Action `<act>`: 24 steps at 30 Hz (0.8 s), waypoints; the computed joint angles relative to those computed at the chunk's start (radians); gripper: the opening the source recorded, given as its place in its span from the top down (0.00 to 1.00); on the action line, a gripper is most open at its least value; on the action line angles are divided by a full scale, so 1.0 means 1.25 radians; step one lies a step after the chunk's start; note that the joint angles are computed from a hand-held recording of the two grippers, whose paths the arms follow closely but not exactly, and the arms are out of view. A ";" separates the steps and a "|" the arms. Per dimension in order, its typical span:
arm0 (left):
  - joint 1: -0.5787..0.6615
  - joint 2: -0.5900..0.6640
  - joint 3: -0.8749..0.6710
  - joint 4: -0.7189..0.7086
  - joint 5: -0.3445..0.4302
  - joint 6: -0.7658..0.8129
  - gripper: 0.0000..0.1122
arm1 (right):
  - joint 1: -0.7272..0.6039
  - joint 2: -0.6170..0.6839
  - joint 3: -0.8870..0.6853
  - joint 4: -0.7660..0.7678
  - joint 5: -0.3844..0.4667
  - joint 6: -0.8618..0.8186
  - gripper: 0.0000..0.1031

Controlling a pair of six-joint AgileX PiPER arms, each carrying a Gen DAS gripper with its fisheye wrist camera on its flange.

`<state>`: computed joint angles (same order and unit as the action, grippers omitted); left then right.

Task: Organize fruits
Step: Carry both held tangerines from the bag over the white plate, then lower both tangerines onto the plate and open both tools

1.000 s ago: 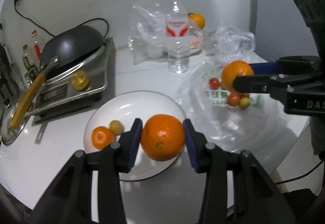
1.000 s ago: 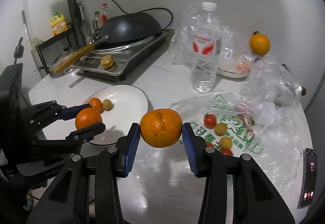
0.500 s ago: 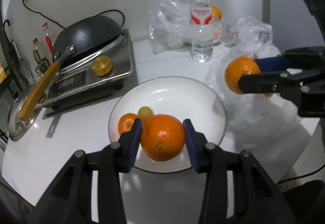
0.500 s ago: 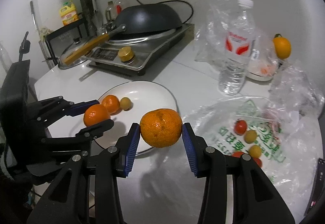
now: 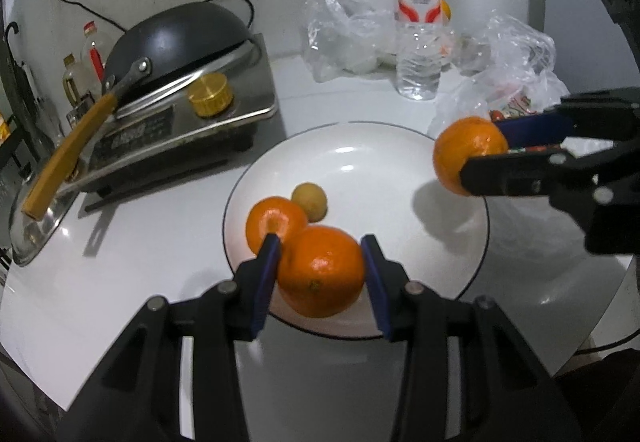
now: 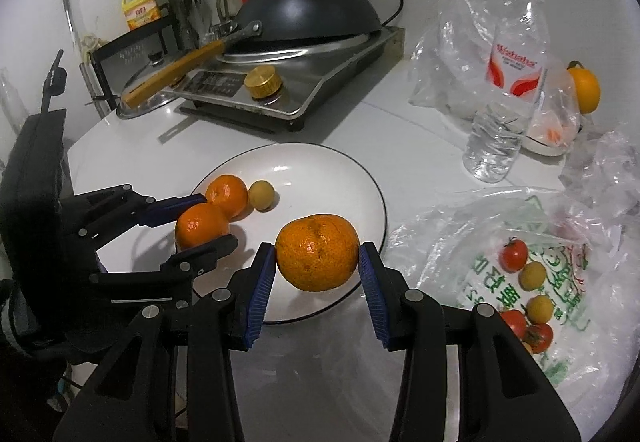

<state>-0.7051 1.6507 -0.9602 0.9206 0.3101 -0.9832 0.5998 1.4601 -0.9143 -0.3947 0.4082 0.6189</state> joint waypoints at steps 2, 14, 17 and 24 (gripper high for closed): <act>0.005 0.004 -0.001 -0.012 -0.005 0.013 0.62 | 0.000 0.009 -0.004 0.009 -0.002 -0.008 0.56; 0.019 -0.037 0.027 0.027 -0.037 -0.038 0.61 | 0.011 0.056 -0.044 0.045 0.004 -0.043 0.56; 0.027 -0.060 0.041 0.037 -0.041 -0.051 0.61 | 0.019 0.070 -0.050 0.068 0.000 -0.061 0.56; 0.042 -0.093 0.076 0.062 -0.045 -0.089 0.61 | 0.032 0.099 -0.060 0.130 -0.005 -0.108 0.56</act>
<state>-0.6525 1.5349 -0.8650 0.9983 0.2534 -1.0943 0.6397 1.5841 -0.9891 -0.2328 0.4018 0.4834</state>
